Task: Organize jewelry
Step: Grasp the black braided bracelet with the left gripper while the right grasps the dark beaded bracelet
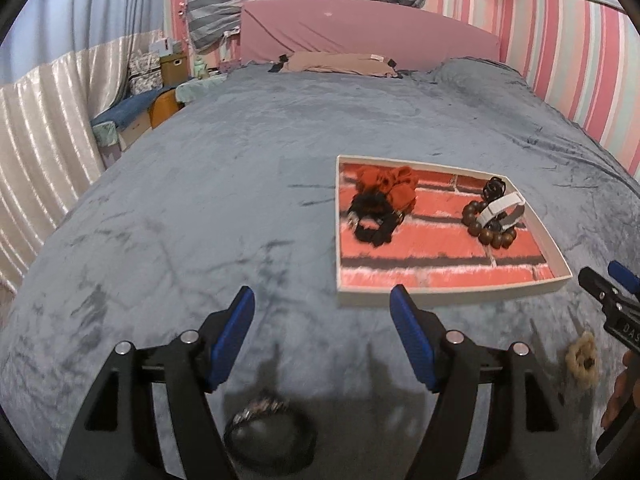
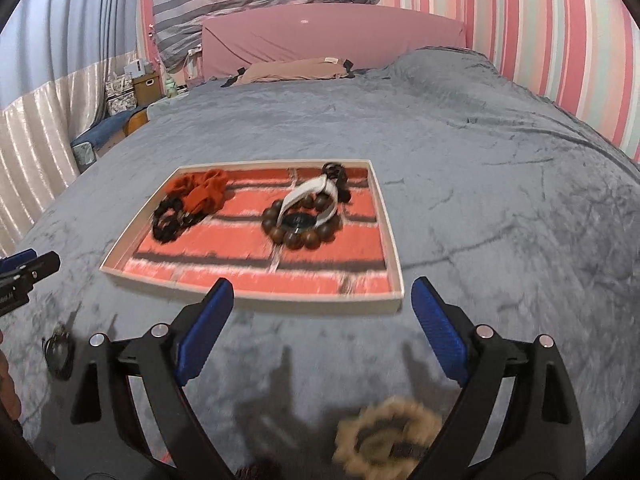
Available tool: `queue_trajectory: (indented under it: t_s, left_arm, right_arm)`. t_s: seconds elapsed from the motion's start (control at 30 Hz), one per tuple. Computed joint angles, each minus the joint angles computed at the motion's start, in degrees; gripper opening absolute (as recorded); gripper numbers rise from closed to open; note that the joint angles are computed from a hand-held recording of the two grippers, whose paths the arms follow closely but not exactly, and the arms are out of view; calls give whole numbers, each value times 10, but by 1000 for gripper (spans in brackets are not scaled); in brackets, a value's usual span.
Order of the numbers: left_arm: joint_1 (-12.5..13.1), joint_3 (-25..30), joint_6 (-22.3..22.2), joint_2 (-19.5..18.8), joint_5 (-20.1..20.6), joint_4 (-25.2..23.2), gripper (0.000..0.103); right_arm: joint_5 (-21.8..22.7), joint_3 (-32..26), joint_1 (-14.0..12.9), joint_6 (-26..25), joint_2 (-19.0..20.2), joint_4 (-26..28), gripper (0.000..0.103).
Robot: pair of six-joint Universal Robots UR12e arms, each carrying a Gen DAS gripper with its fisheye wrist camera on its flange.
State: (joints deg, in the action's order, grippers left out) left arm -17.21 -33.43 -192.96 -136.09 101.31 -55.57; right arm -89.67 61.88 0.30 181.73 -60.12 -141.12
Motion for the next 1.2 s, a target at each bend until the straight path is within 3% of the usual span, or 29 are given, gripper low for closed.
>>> queue_trajectory:
  t_s: [0.27,0.47,0.87,1.0,1.2]
  left_arm:
    - [5,-166,-9,86,-1,70,70]
    - [10,-235,-20,121,-5,96,70]
    - [11,-278,-16,135,6,125,70]
    - [13,-282,-21,136,2,130,70]
    - [12,-285,-7,132,8,126,70]
  right_arm:
    - [9,85,9,0,-45,-39,89]
    - [7,132,14,1,-70,-64,89]
    - [1,180,15,17,-89,-85,88]
    - [7,178,14,21,-89,-70,88]
    - [1,181,17,23,-87,-60,76]
